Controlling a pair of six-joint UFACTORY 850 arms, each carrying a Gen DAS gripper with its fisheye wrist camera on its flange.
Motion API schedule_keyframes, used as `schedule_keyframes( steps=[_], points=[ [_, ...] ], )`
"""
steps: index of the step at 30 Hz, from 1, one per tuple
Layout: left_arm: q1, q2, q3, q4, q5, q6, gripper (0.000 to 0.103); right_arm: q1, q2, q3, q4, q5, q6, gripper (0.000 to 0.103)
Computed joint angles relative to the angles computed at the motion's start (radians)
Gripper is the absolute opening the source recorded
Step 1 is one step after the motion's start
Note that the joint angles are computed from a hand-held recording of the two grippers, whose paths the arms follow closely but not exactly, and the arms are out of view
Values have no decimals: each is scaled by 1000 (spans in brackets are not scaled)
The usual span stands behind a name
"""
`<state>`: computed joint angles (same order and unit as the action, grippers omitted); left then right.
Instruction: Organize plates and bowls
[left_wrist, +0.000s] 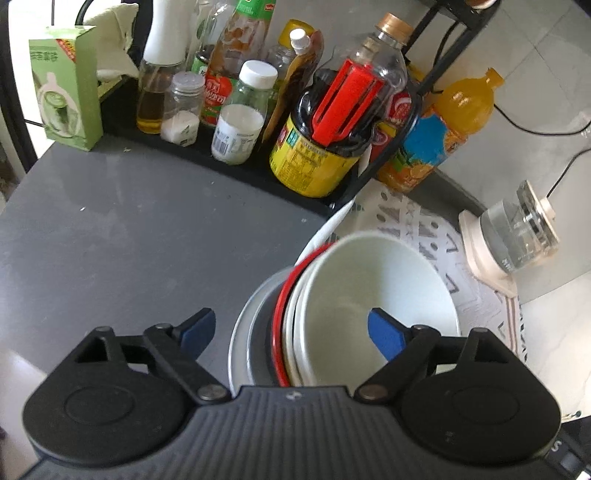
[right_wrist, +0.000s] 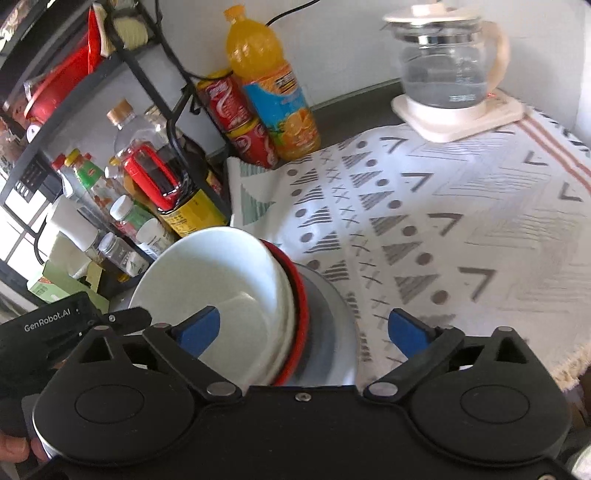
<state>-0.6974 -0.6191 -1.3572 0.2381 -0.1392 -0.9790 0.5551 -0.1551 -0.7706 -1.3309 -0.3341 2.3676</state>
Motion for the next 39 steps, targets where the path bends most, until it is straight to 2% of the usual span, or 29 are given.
schedule_keyframes(
  steps=[2,3,7,10,21,27,33,39],
  points=[
    [-10,20,24,-12,6,27,88,18,32,27,6,-23,19,100],
    [-17,32,38,29,14,-1,89,30,46,37,28,-46,5,100],
    [-49,78,97,403,29,-354,89,73,93,68,82,-118,-36,103],
    [-80,102,127,639,-4,-568,89,103,126,91,110,-158,-53,103],
    [-140,209,260,906,-31,-826,89,219,237,169,184,-267,-52,103],
    [-172,278,344,1145,-62,-1045,94,299,284,198,242,-364,-66,103],
    [-209,352,430,1367,-98,-1245,100,378,331,220,274,-430,-30,103],
    [-256,409,495,1469,-172,-1329,102,474,350,203,317,-543,-47,103]
  ],
)
